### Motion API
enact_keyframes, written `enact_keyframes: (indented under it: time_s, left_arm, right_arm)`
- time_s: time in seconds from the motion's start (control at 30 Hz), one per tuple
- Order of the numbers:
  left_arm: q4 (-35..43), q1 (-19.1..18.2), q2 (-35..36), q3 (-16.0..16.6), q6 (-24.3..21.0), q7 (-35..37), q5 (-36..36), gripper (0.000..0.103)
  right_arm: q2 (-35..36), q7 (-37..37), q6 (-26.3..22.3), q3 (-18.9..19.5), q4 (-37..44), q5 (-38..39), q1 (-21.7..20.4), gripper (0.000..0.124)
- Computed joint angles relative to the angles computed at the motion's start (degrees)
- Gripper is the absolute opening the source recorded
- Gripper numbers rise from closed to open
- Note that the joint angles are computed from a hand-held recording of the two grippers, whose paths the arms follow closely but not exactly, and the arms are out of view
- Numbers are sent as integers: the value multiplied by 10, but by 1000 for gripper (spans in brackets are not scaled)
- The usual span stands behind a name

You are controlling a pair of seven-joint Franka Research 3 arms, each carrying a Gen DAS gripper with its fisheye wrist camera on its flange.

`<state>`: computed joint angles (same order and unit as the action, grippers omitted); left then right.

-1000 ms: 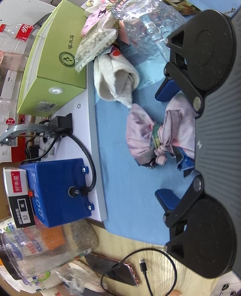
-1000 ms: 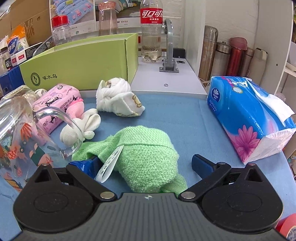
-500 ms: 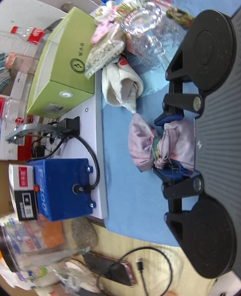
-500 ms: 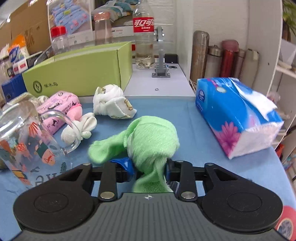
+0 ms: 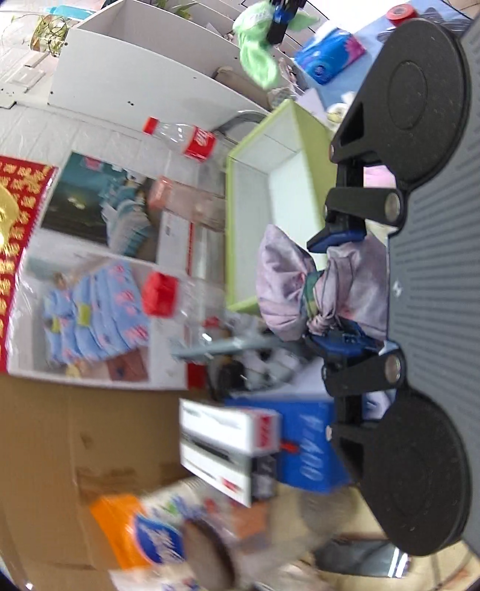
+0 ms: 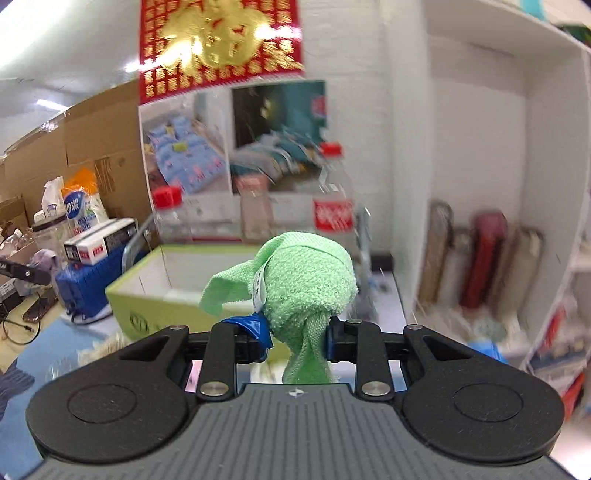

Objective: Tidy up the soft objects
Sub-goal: 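Drop the pink cloth into the green box while the right tool drops the green towel there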

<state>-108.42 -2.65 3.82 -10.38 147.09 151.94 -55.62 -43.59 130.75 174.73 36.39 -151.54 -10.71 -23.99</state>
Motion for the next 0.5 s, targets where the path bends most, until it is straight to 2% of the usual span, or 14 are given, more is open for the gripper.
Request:
enact_keyframes:
  time_s: [0.07, 0.23, 0.3, 0.33, 0.37, 0.4, 0.43, 0.5]
  left_arm:
    - [39, -14, 33, -11, 15, -27, 29, 46]
    - [133, -28, 124, -42, 27, -110, 118, 46]
    - [160, -34, 157, -51, 41, -132, 153, 47]
    - [171, -36, 170, -54, 43, -145, 172, 54]
    - [179, -42, 183, -53, 49, -163, 195, 74]
    - [185, -47, 191, -51, 53, -183, 217, 85]
    - [184, -46, 195, -56, 64, -191, 225, 92]
    - [177, -26, 197, -81, 77, -175, 216, 92]
  right_arm:
    - [69, -10, 18, 25, 54, -17, -48, 10]
    - [210, -5, 11, 99, 159, -82, -146, 11]
    - [257, 6, 5, 127, 188, -115, -176, 17]
    - [281, 19, 2, 146, 203, -134, -196, 17]
    - [306, 25, -15, 155, 219, -146, -201, 19]
    - [332, 23, -49, 154, 237, -146, -192, 22]
    - [352, 16, -82, 147, 252, -141, -177, 23]
    - [372, 1, -87, 130, 260, -138, -155, 28]
